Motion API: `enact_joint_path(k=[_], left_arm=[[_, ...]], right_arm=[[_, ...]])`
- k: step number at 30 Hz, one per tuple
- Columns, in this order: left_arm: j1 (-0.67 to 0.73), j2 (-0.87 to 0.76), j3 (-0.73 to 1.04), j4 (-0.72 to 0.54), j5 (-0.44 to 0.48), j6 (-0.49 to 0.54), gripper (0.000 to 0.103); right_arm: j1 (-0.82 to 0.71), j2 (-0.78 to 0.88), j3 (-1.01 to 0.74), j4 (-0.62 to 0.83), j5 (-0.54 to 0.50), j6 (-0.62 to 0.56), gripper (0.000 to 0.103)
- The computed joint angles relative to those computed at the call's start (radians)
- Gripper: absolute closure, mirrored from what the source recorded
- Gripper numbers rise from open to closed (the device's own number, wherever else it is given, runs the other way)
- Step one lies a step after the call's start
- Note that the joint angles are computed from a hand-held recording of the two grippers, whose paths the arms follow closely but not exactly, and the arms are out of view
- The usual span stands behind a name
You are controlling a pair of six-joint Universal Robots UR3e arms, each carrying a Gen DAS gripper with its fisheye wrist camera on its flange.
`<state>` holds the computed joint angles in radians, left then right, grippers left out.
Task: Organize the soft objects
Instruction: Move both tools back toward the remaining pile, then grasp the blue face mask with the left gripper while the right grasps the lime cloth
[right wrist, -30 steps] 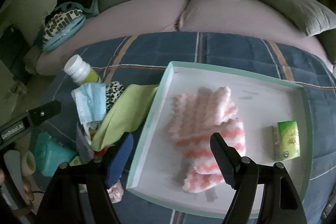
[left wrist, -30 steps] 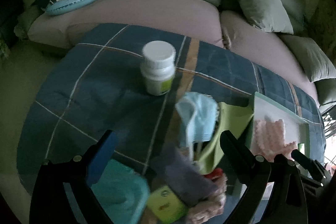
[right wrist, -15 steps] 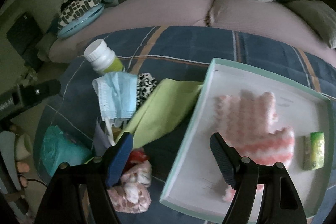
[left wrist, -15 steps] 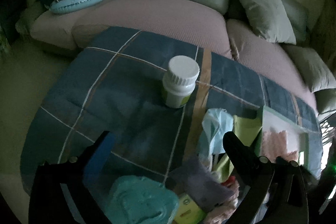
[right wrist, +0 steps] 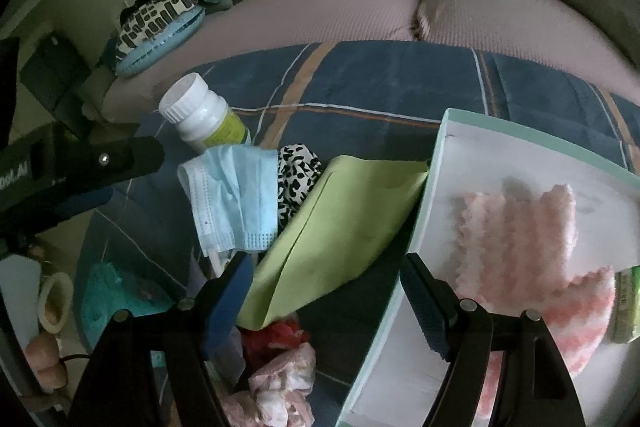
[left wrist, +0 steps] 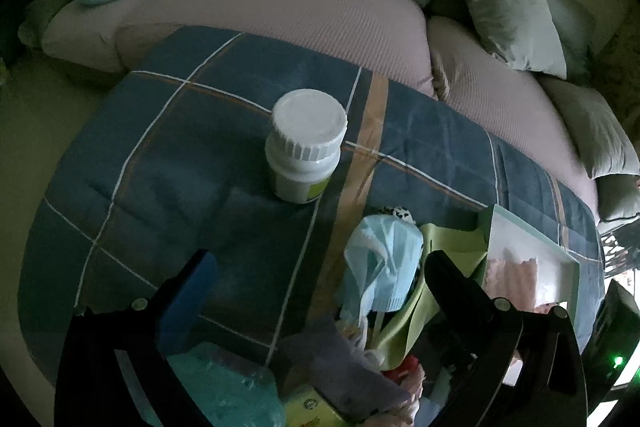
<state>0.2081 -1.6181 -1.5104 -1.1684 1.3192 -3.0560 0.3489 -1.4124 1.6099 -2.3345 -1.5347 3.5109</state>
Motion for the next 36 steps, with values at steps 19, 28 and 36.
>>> enact_joint_path(k=[19,28,36], left_arm=[[-0.049,-0.181,0.086,-0.047,-0.023,-0.046,0.035],[-0.042,-0.191,0.09,-0.059,-0.056,-0.036,0.061],[-0.037,-0.177,0.063,-0.045,-0.076,-0.022,0.081]], right_arm=[[-0.001,0.079,-0.015,-0.064,0.053,-0.001,0.035],[-0.01,0.088,-0.003,-0.067,0.07,0.007,0.049],[-0.024,0.083,0.027,-0.102,0.09,0.031,0.055]])
